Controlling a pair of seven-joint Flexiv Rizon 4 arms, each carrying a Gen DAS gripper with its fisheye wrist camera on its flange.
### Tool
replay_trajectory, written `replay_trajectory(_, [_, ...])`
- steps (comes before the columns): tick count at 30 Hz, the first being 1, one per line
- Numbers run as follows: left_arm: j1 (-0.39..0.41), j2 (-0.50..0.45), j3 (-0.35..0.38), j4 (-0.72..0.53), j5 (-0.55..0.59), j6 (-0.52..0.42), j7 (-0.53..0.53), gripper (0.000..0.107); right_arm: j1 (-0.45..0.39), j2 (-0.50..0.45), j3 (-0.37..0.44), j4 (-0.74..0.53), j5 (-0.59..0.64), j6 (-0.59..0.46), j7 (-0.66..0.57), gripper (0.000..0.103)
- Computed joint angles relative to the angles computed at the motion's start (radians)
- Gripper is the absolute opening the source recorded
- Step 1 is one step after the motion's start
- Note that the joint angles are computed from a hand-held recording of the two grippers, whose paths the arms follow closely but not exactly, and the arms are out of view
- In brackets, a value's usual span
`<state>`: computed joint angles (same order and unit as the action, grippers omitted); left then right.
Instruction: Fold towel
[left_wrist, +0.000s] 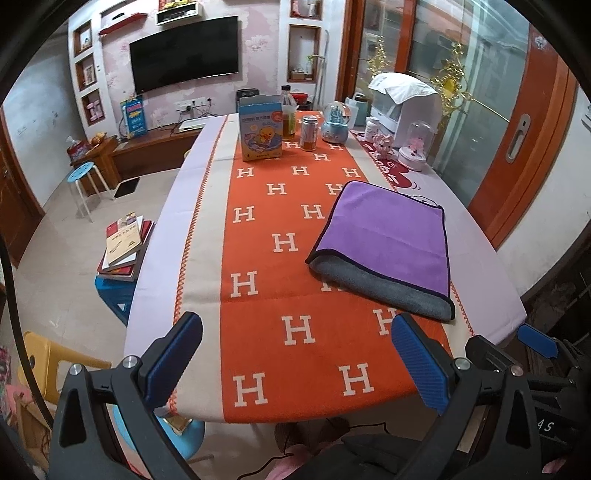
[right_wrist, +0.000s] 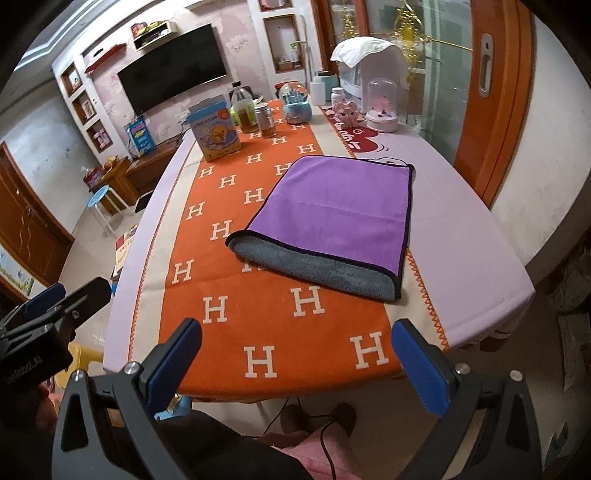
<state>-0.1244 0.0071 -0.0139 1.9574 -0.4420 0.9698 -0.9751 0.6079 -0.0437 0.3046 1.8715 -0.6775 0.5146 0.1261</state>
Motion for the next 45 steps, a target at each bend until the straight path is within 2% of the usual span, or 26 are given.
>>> replay_trajectory(6, [0.009, -0.042, -0.008, -0.03, -0.062, -0.04, 0.086, 0.102, 0.005, -0.005, 0.0, 0.011, -0.009, -0.004, 0.078, 0.102])
replay_trajectory(16, [0.015, -0.123, -0.035, -0.108, -0.041, -0.099, 0.143, 0.102, -0.008, -0.002, -0.008, 0.038, -0.02, -0.001, 0.147, 0.102])
replay_trajectory(21, [0.012, -0.175, -0.046, -0.17, 0.001, -0.127, 0.109, 0.102, -0.037, 0.014, -0.017, 0.072, -0.024, 0.031, 0.14, 0.102])
replay_trajectory(25, [0.004, -0.226, -0.052, -0.232, 0.062, -0.143, 0.06, 0.102, -0.062, 0.02, -0.025, 0.09, -0.044, 0.032, 0.094, 0.102])
replay_trajectory(30, [-0.013, -0.303, -0.057, -0.322, 0.148, -0.163, 0.018, 0.102, -0.103, 0.032, -0.038, 0.127, -0.049, 0.082, 0.051, 0.102])
replay_trajectory(33, [-0.023, -0.36, -0.06, -0.404, 0.197, -0.223, -0.01, 0.102, -0.126, 0.032, -0.047, 0.143, -0.04, 0.108, 0.013, 0.101])
replay_trajectory(45, [-0.086, -0.583, -0.049, -0.694, 0.344, -0.357, -0.044, 0.102, -0.203, 0.013, -0.079, 0.219, 0.036, 0.272, -0.091, 0.092])
